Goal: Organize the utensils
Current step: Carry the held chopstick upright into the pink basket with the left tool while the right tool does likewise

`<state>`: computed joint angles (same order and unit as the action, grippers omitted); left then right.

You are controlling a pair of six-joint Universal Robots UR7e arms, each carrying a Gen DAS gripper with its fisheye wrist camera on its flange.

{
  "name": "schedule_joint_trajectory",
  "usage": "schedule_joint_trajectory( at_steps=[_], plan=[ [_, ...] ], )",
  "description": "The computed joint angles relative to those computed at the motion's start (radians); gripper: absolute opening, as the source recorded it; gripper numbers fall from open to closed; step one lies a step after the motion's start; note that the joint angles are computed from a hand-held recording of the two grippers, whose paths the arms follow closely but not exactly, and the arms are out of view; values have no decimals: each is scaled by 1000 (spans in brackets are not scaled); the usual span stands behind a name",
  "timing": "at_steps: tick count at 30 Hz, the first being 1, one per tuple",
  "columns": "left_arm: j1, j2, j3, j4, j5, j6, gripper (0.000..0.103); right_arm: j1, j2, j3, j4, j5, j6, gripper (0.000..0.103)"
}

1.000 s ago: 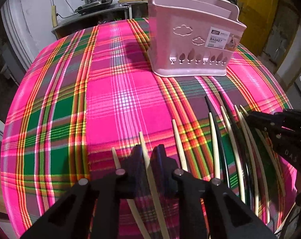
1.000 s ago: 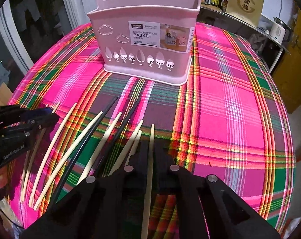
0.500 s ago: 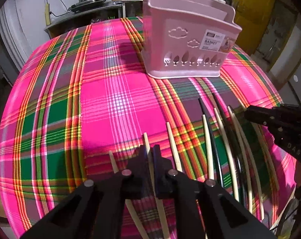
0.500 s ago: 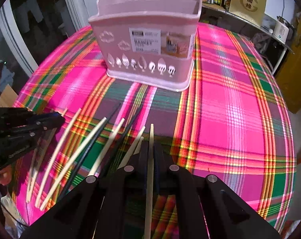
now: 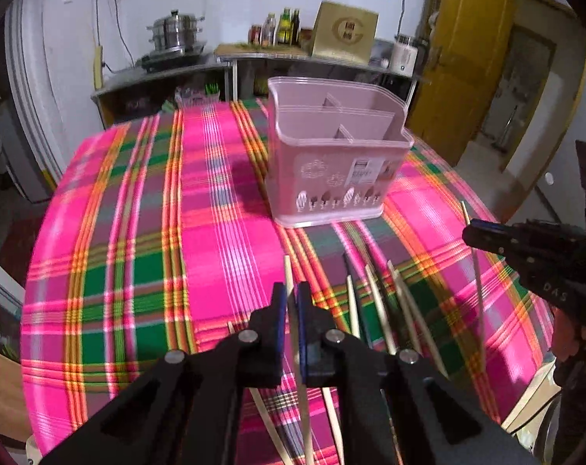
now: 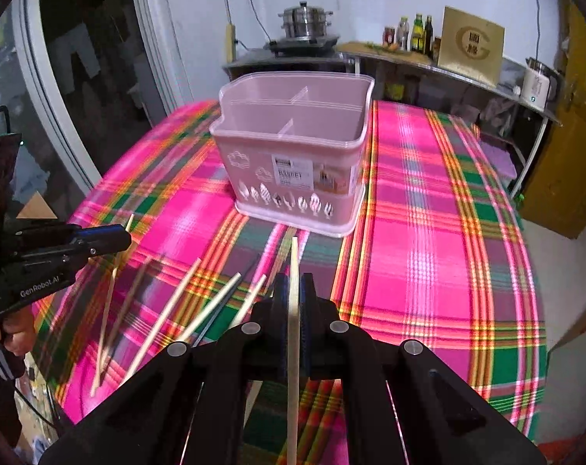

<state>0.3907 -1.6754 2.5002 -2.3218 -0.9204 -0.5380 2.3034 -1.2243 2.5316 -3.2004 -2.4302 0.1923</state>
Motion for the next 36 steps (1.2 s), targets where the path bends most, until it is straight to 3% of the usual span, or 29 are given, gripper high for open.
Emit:
schedule_joint_trajectory(
  at_steps=[8, 17, 36],
  plan=[
    [-84, -109, -10, 76, 31, -34, 5, 86, -42, -10, 4, -41, 7, 5],
    [-116, -146, -25, 85, 53, -36, 5, 131, -64, -25, -17, -66, -12, 5],
    [-62, 66, -191, -85, 57, 144, 5, 109, -41, -153, -38, -24, -140, 5]
  ],
)
